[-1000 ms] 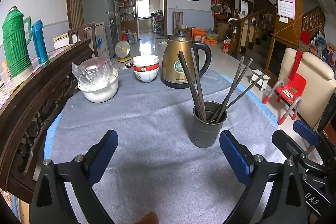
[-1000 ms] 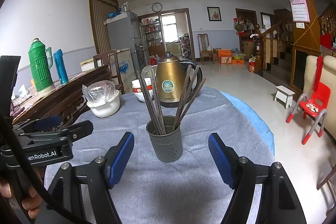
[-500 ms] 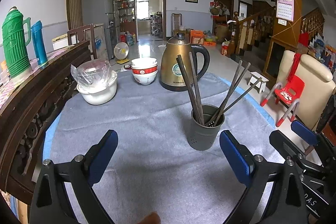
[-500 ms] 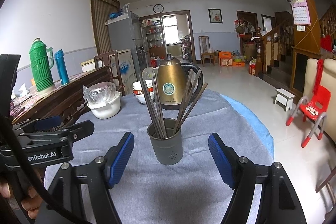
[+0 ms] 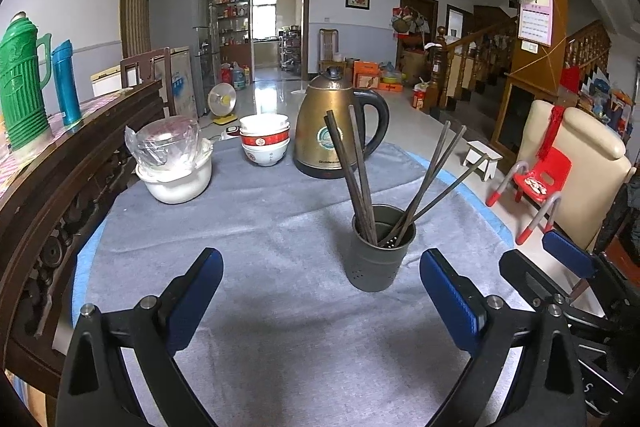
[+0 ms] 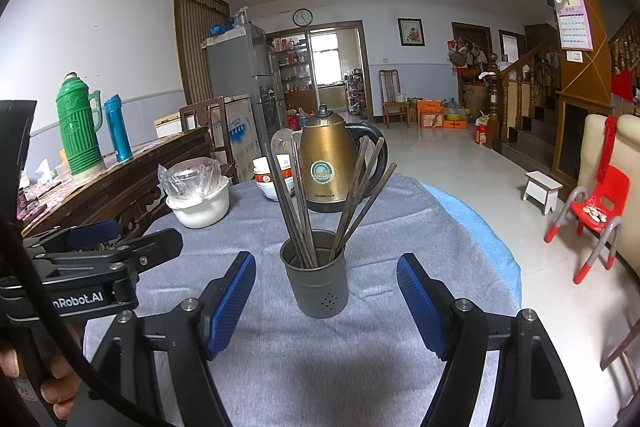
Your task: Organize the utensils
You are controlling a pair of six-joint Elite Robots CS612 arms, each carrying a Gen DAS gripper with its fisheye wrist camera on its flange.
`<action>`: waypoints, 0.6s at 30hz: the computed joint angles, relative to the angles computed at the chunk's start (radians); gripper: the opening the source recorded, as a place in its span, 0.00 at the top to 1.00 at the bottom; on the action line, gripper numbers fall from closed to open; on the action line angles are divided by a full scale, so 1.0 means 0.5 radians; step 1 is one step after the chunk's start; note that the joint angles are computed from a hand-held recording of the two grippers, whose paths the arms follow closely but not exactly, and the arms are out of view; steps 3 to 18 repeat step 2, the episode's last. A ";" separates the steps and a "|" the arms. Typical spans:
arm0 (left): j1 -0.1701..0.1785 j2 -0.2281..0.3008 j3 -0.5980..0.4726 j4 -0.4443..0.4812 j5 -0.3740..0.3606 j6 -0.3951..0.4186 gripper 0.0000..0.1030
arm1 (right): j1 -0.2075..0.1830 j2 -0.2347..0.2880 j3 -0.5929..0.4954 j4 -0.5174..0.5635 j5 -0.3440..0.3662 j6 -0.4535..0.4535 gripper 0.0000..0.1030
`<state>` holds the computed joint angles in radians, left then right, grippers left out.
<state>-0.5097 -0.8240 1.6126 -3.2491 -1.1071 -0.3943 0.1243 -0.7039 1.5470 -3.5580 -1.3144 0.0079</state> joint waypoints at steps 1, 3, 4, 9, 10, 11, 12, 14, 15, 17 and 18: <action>0.001 0.001 -0.002 -0.001 -0.005 0.000 0.04 | 0.000 0.000 0.000 0.000 0.001 0.001 0.26; 0.002 0.001 -0.004 0.003 -0.012 -0.003 0.04 | 0.000 0.000 0.000 0.000 0.001 0.001 0.26; 0.002 0.001 -0.004 0.003 -0.012 -0.003 0.04 | 0.000 0.000 0.000 0.000 0.001 0.001 0.26; 0.002 0.001 -0.004 0.003 -0.012 -0.003 0.04 | 0.000 0.000 0.000 0.000 0.001 0.001 0.26; 0.002 0.001 -0.004 0.003 -0.012 -0.003 0.04 | 0.000 0.000 0.000 0.000 0.001 0.001 0.26; 0.002 0.001 -0.004 0.003 -0.012 -0.003 0.04 | 0.000 0.000 0.000 0.000 0.001 0.001 0.26; 0.002 0.001 -0.004 0.003 -0.012 -0.003 0.04 | 0.000 0.000 0.000 0.000 0.001 0.001 0.26; 0.002 0.001 -0.004 0.003 -0.012 -0.003 0.04 | 0.000 0.000 0.000 0.000 0.001 0.001 0.26; 0.002 0.001 -0.004 0.003 -0.012 -0.003 0.04 | 0.000 0.000 0.000 0.000 0.001 0.001 0.26; 0.002 0.001 -0.004 0.003 -0.012 -0.003 0.04 | 0.000 0.000 0.000 0.000 0.001 0.001 0.26; 0.002 0.001 -0.004 0.003 -0.012 -0.003 0.04 | 0.000 0.000 0.000 0.000 0.001 0.001 0.26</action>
